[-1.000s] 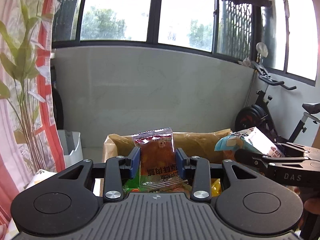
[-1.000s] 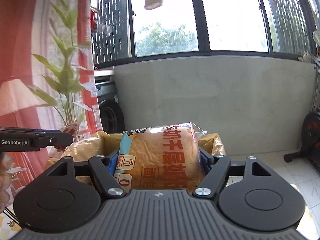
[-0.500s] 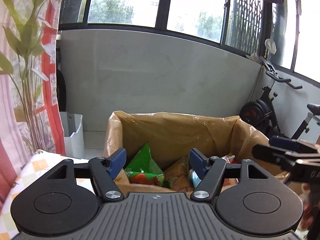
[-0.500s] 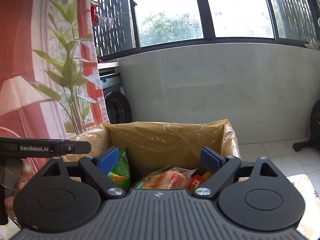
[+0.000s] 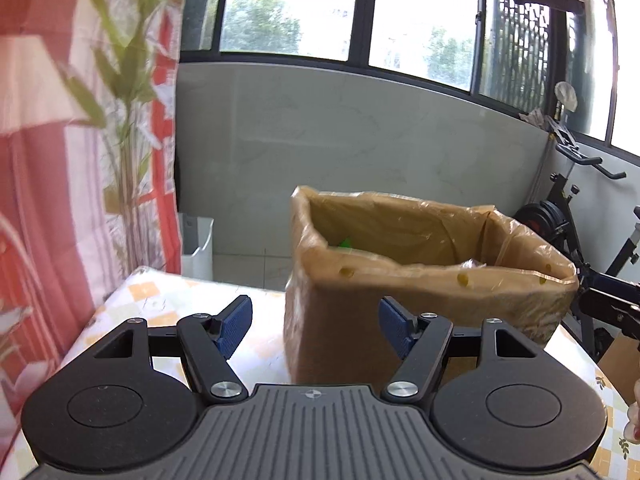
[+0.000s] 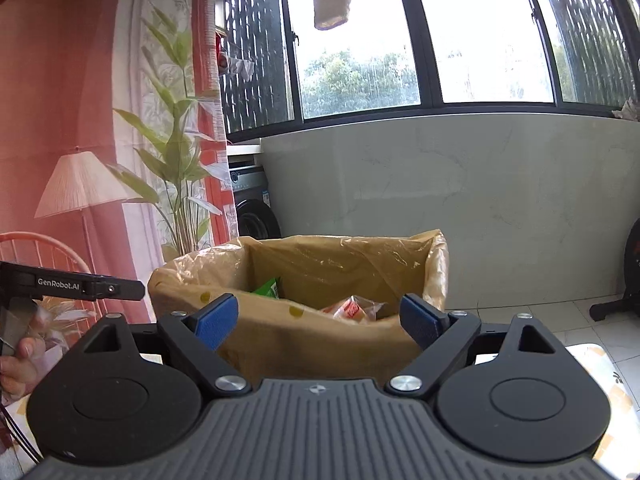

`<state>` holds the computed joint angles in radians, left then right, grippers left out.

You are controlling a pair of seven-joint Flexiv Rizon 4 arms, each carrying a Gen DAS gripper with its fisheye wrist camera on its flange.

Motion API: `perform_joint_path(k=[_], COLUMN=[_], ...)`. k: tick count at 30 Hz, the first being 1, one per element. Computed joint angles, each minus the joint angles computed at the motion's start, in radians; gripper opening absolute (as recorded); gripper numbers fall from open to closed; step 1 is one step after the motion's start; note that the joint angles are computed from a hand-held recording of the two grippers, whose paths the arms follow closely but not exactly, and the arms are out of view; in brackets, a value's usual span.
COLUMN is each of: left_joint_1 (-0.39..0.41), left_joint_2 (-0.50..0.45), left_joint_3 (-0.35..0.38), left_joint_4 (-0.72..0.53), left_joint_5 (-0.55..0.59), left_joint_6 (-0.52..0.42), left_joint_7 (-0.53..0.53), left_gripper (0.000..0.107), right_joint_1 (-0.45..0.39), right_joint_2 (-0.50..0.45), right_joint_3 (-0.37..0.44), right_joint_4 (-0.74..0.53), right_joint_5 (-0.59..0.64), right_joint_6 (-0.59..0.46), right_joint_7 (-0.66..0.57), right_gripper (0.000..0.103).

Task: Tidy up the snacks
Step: 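Grasp the gold pouch with the right gripper while the left grasps the green packet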

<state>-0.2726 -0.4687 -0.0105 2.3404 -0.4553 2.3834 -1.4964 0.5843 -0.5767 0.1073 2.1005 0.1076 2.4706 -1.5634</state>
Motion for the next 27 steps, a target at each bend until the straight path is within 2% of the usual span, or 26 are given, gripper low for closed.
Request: perform_joint_path(k=[4, 9, 12, 13, 18, 22, 25, 27], left_joint_1=[0.004, -0.028, -0.075, -0.085, -0.101, -0.099, -0.106, -0.106], left_joint_2=[-0.004, -0.060, -0.098, -0.108, -0.135, -0.148, -0.151, -0.152], left_joint_3=[-0.006, -0.009, -0.005, -0.006, -0.013, -0.014, -0.009, -0.008], left_joint_4=[0.076, 0.104, 0.107, 0.109, 0.111, 0.111, 0.111, 0.112], left_joint_5=[0.012, -0.033, -0.107, -0.125, -0.154, -0.149, -0.153, -0.151], left_joint_6=[0.051, 0.093, 0.116, 0.125, 0.111, 0.094, 0.089, 0.089], left_joint_7=[-0.076, -0.132, -0.136, -0.141, -0.140, -0.149, -0.149, -0.152], left_gripper=[0.071, 0.071, 0.071, 0.071, 0.071, 0.071, 0.071, 0.071], right_joint_1=[-0.002, 0.006, 0.091, 0.096, 0.078, 0.109, 0.112, 0.083], right_joint_2=[-0.017, -0.046, -0.070, -0.084, -0.115, -0.135, -0.154, -0.157], right_joint_3=[-0.004, -0.021, -0.095, -0.104, -0.099, -0.137, -0.146, -0.126], right_joint_4=[0.058, 0.093, 0.077, 0.077, 0.049, 0.018, -0.018, -0.035], right_joint_5=[-0.024, -0.023, 0.057, 0.059, 0.008, 0.004, 0.011, -0.018], right_joint_6=[0.018, -0.057, -0.156, -0.177, -0.274, -0.330, -0.369, -0.401], right_joint_7=[-0.043, -0.082, -0.168, -0.182, -0.177, -0.181, -0.146, -0.111], right_gripper=[0.089, 0.086, 0.083, 0.082, 0.081, 0.081, 0.081, 0.080])
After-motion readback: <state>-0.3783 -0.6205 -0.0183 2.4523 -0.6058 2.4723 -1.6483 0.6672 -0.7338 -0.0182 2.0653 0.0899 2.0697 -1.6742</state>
